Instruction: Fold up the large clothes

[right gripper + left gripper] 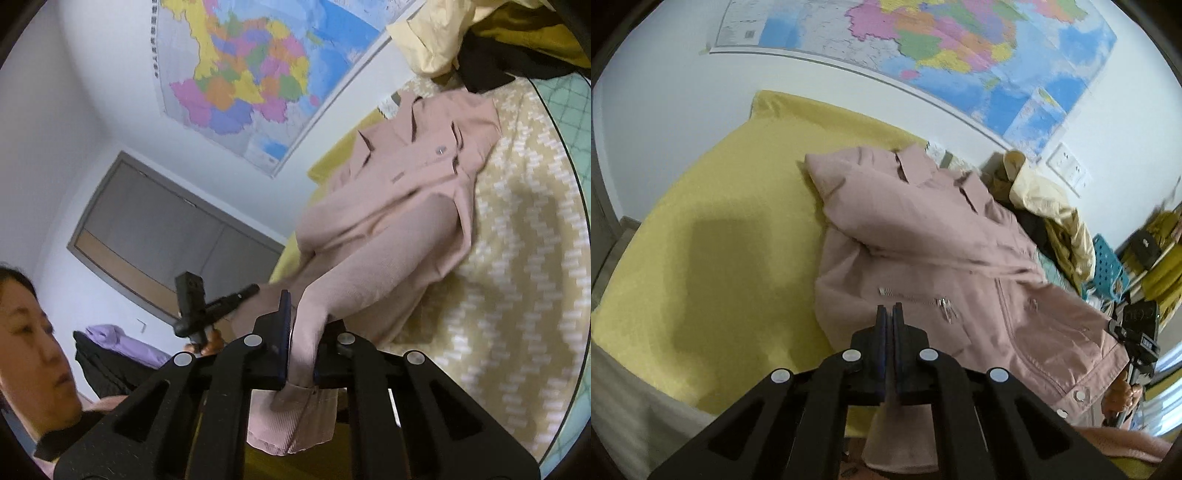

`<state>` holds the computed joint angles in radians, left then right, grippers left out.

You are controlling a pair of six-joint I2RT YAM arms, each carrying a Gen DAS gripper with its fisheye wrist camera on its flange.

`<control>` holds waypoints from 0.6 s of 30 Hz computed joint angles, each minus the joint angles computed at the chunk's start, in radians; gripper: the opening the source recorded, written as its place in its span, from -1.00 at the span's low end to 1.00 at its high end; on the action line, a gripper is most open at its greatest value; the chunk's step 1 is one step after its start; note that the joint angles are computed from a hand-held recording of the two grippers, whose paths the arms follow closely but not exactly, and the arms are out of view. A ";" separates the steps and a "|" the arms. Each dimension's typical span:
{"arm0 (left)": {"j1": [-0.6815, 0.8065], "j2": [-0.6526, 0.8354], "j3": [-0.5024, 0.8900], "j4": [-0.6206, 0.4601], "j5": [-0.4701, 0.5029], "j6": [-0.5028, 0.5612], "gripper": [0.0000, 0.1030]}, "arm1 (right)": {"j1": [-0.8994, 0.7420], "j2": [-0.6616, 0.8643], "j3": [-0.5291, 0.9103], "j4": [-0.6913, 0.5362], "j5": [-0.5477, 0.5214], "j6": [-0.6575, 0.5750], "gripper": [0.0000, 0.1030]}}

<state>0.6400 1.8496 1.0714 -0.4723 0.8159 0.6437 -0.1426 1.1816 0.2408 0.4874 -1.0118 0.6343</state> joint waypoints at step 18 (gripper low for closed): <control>0.108 0.289 0.168 -0.228 -0.091 0.314 0.02 | 0.001 0.194 0.142 -0.098 -0.002 -0.068 -0.83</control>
<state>0.7481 2.1384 1.2393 -0.7006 0.7253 0.9581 -0.1416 1.3754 0.3830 0.3893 -1.0140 0.5659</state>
